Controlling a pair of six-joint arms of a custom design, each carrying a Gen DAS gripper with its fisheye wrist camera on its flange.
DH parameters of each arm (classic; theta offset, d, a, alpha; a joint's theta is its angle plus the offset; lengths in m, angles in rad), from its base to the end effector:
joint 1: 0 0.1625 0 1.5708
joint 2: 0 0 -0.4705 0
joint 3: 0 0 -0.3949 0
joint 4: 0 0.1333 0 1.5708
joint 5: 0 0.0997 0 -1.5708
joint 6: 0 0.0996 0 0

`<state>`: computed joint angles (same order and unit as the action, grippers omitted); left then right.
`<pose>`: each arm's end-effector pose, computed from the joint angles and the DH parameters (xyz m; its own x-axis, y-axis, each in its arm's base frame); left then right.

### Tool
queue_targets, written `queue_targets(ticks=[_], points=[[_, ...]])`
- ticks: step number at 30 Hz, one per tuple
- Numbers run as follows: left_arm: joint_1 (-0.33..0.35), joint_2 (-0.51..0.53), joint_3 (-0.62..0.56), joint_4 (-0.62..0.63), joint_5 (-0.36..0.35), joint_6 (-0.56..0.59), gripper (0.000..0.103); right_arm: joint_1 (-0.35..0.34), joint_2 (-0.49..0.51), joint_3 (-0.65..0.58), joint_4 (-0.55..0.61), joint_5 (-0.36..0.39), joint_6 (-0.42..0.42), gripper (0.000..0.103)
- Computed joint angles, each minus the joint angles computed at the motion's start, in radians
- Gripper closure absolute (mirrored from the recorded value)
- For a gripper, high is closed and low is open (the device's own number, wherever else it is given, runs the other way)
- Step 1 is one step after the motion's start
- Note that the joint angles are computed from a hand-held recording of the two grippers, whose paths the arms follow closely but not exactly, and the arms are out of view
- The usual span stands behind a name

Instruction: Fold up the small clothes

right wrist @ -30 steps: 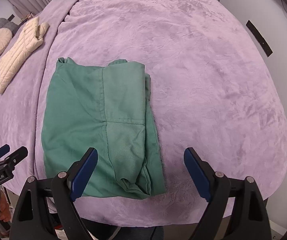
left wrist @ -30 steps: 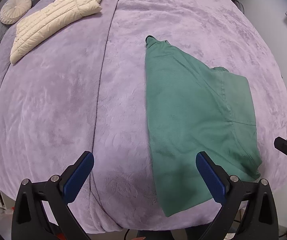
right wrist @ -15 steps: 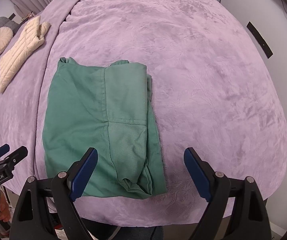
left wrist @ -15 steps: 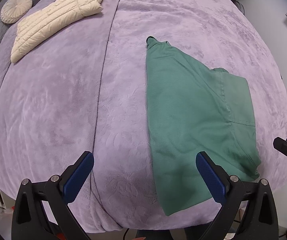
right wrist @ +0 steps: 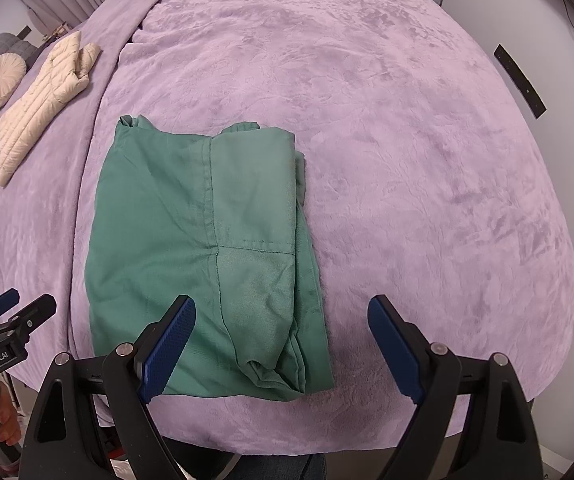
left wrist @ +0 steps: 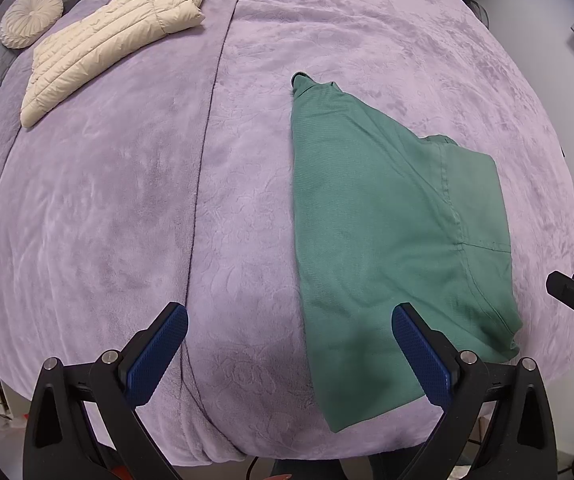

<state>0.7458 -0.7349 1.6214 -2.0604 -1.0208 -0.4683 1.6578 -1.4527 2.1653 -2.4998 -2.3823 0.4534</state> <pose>-0.3574 -0.5825 0.0551 -0.6896 0.3987 -0.6046 0.4104 0.9030 0.1274 0.1013 -0.4593 0.3260 -0.6658 0.5119 0.5428 0.2300 0.8329 -0.5033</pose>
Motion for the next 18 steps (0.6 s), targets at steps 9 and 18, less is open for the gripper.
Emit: queue_targets(ticks=[9, 18], points=[[0.000, 0.002, -0.001, 0.003, 0.000, -0.001, 0.001, 0.001, 0.000, 0.000, 0.001, 0.000, 0.001, 0.013], [0.001, 0.004, -0.004, 0.002, 0.002, 0.011, 0.001, -0.001, 0.001, -0.002, 0.000, 0.000, -0.005, 0.013]])
